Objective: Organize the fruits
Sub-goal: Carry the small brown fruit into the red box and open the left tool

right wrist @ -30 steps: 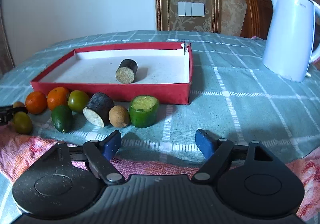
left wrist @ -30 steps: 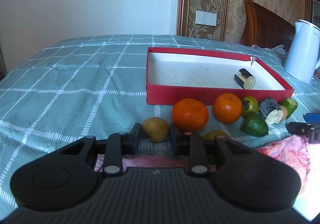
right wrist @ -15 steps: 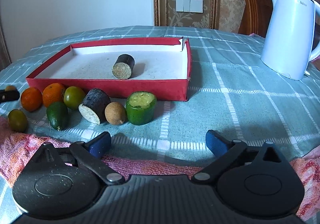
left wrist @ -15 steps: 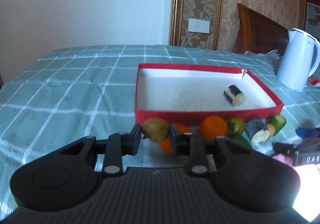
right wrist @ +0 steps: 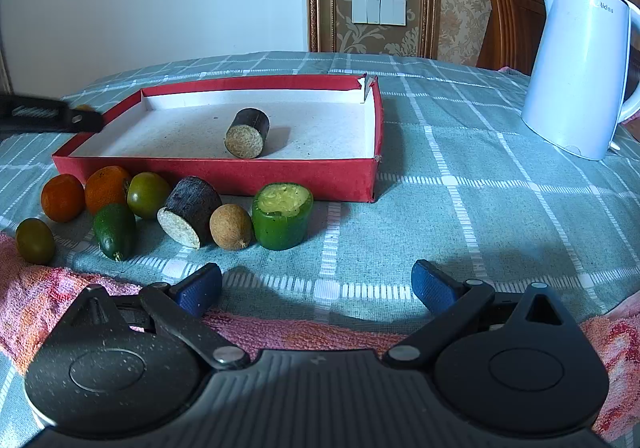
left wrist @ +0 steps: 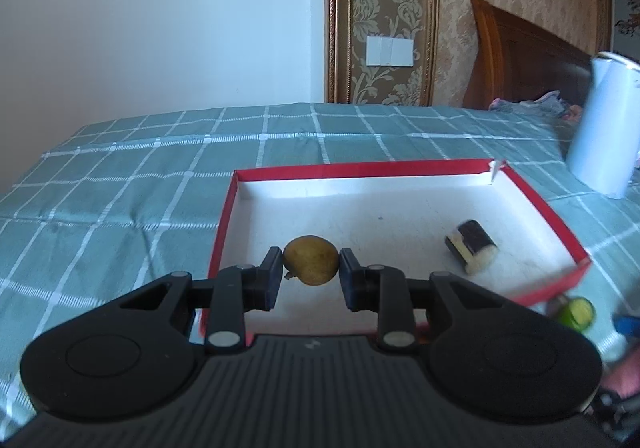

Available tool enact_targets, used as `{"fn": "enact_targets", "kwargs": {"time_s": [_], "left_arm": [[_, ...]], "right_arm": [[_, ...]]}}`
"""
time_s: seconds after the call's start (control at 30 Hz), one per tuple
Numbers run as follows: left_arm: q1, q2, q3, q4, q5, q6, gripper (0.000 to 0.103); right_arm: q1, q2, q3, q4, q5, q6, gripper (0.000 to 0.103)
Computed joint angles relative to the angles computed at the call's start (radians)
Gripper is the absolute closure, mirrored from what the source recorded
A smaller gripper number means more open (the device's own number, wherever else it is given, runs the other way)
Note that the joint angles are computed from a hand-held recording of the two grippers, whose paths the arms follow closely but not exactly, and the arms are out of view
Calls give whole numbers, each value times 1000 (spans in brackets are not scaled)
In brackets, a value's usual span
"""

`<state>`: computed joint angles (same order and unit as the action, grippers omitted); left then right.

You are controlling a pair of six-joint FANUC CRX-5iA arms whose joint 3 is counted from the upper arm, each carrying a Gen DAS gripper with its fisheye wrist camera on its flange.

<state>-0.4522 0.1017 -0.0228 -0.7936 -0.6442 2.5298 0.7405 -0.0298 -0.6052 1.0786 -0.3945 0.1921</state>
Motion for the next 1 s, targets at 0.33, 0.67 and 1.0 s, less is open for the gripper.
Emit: {"fn": "enact_targets", "kwargs": {"time_s": [0.33, 0.67, 1.0], "left_arm": [[48, 131, 128, 91, -34, -71, 76], [95, 175, 174, 217, -67, -177, 76], [111, 190, 187, 271, -98, -221, 43]], "right_arm": [[-1, 0, 0, 0, 1, 0, 1], [-1, 0, 0, 0, 1, 1, 1], [-1, 0, 0, 1, 1, 0, 1]]}}
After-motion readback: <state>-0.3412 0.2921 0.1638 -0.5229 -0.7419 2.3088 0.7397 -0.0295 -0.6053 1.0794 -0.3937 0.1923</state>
